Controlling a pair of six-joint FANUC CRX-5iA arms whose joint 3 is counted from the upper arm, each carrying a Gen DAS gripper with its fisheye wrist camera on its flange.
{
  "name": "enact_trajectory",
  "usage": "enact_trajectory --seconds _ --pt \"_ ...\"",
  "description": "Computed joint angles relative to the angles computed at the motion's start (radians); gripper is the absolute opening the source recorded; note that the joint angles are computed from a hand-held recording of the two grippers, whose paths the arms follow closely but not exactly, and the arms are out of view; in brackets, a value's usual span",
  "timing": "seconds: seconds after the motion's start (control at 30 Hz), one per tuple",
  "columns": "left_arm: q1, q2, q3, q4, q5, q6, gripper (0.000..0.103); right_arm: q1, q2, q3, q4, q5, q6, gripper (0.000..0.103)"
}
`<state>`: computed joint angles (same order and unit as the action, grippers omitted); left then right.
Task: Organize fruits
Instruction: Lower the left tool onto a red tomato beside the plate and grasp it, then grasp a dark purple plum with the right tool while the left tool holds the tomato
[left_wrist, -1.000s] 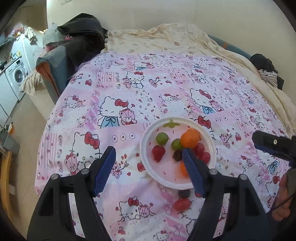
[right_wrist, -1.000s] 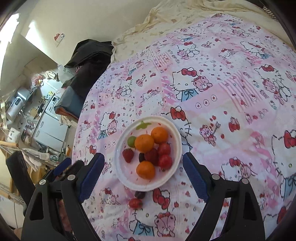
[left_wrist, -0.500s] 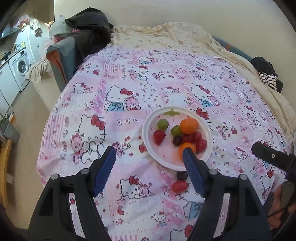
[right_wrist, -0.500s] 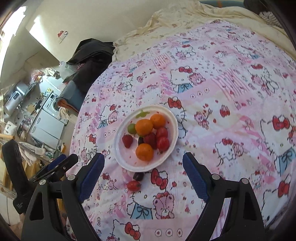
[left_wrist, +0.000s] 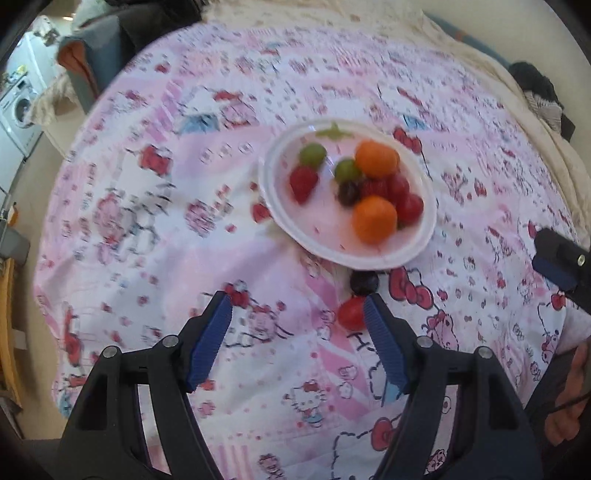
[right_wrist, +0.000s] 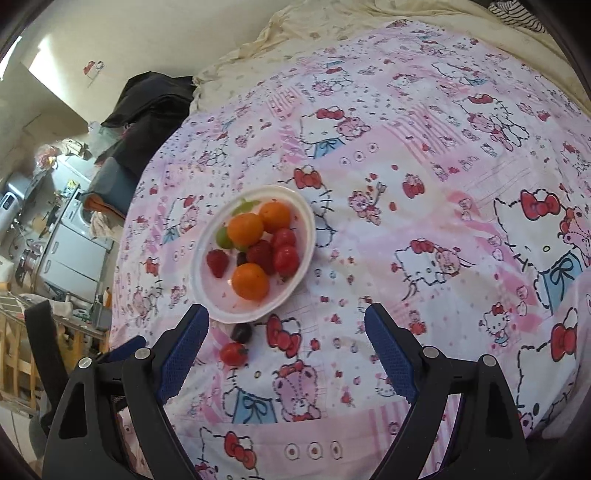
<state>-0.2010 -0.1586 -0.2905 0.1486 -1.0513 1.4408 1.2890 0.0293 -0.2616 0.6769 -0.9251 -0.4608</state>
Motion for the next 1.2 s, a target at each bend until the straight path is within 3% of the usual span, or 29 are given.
enact_trajectory --seconds 0.2,0.33,0.47,0.53,0.77,0.97,1.13,1.2 --pt "-0.064 0.070 0.014 0.003 0.012 -0.015 0.070 -0.010 -0.014 -0.016 -0.024 0.007 -0.021 0.089" --pt "-0.098 0.134 0.044 -0.024 -0.016 -0.017 0.050 -0.012 -0.012 -0.011 -0.037 0.008 -0.013 0.089" --pt "-0.114 0.142 0.049 -0.034 -0.003 -0.032 0.045 -0.014 -0.005 0.000 -0.049 0.007 0.007 0.089" --pt "-0.107 0.142 0.041 -0.005 -0.003 -0.064 0.031 -0.016 -0.001 0.004 -0.052 0.006 0.016 0.089" --pt "-0.096 0.108 0.023 -0.006 0.009 -0.071 0.031 -0.017 0.018 0.026 -0.073 0.000 0.053 0.089" --pt "-0.038 0.059 0.010 0.003 -0.043 -0.052 0.031 -0.018 0.031 0.045 -0.102 -0.003 0.094 0.089" --pt "0.024 -0.009 0.006 -0.031 -0.058 -0.010 0.031 -0.046 0.107 0.138 -0.221 0.020 0.271 0.088" --pt "0.053 -0.021 0.010 -0.040 -0.059 0.014 0.031 -0.055 0.154 0.194 -0.260 0.012 0.360 0.082"
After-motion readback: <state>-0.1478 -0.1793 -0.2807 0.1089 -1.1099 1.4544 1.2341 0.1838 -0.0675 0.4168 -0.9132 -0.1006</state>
